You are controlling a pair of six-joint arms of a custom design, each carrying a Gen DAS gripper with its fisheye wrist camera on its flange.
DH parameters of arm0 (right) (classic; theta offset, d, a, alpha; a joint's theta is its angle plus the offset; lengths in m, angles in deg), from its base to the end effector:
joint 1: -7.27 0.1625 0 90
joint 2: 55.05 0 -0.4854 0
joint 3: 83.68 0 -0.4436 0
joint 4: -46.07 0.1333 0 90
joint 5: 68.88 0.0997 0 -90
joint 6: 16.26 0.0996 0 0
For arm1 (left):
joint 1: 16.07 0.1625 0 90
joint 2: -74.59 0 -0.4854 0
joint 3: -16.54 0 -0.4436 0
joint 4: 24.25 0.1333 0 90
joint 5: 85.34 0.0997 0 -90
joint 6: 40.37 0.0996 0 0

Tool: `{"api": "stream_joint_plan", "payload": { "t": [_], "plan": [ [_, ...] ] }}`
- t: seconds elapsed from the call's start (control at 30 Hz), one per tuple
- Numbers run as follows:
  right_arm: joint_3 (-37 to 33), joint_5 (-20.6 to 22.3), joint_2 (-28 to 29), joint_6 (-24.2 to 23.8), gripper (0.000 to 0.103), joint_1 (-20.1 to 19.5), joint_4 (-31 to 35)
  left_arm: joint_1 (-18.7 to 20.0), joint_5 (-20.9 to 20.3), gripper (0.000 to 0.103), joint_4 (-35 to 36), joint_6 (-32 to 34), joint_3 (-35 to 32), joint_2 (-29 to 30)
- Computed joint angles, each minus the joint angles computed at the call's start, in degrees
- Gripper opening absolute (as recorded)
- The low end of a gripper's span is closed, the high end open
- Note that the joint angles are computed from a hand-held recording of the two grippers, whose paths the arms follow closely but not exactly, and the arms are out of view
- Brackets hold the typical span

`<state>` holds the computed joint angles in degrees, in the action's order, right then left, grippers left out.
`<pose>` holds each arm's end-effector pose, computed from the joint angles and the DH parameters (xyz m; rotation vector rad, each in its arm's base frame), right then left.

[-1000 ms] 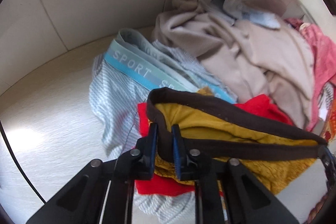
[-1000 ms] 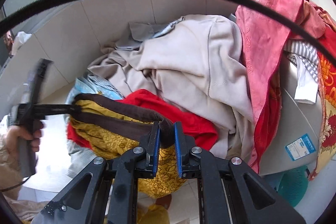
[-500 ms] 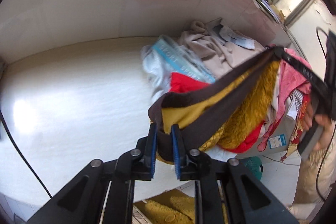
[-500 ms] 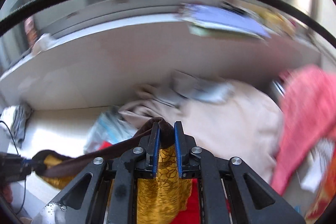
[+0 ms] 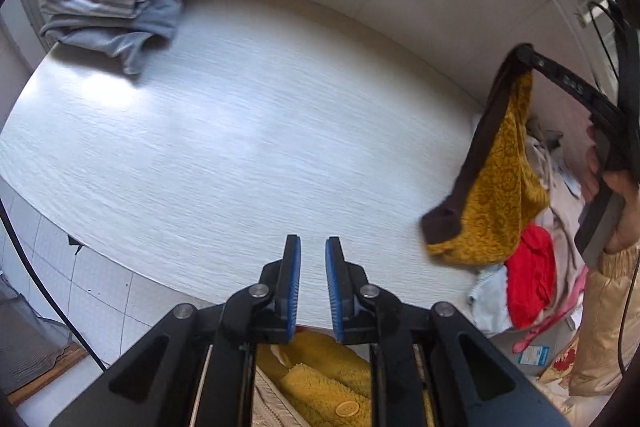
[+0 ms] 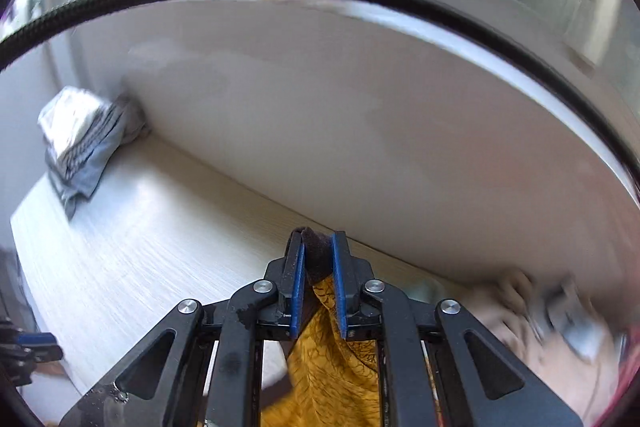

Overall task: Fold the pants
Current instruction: 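Lift the mustard pants off the pile and lay them on the bench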

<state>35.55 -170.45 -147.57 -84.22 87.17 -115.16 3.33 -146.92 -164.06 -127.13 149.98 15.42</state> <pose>0.0214 -0.5263 0.4484 1.0883 -2.1775 0.6182 -0.3394 -0.3111 0.0313 -0.2226 2.5758 -0.5312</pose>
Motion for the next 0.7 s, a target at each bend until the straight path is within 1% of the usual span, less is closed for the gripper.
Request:
{"api": "stream_joint_plan", "payload": {
  "t": [0.07,0.17,0.23,0.27,0.3,0.33,0.4,0.47,0.57,0.67,0.7],
  "plan": [
    [1.1,-1.2,2.0,-0.8,0.014,1.6,-1.2,0.3,0.3,0.013,1.0,0.5,0.5,-0.9],
    [2.1,-4.6,6.9,-3.1,0.014,4.6,-6.5,1.5,0.5,0.013,1.2,3.7,0.3,-0.9],
    [2.3,-8.4,10.2,-3.7,0.020,6.2,-10.3,2.4,0.3,0.015,0.0,6.7,0.3,-0.4],
    [2.2,-10.0,11.5,-3.4,0.026,6.8,-12.2,2.9,0.1,0.019,-0.7,9.0,0.0,-0.1],
    [2.1,-11.5,12.6,-3.0,0.028,7.2,-13.9,3.3,0.0,0.023,-1.3,10.5,-0.4,0.6],
    [1.9,-12.3,13.0,-2.3,0.028,7.3,-14.5,3.7,-0.1,0.029,-1.9,12.5,-0.6,0.9],
    [1.5,-12.7,12.3,0.1,0.028,7.0,-12.7,4.6,-0.3,0.032,-3.5,16.7,-1.3,1.9],
    [1.3,-12.4,10.3,2.6,0.030,6.1,-9.5,5.6,-0.9,0.035,-5.4,21.0,-2.2,3.1],
    [2.0,-12.5,7.1,3.1,0.030,4.4,-8.2,6.8,-2.0,0.037,-7.1,26.6,-4.3,5.3],
    [2.9,-13.4,3.2,3.0,0.030,1.5,-7.2,7.7,-3.4,0.039,-8.4,31.5,-7.0,8.3],
    [3.3,-13.9,1.5,3.4,0.030,-0.1,-6.4,7.8,-3.9,0.039,-9.0,32.8,-7.5,9.1]
  ]
}}
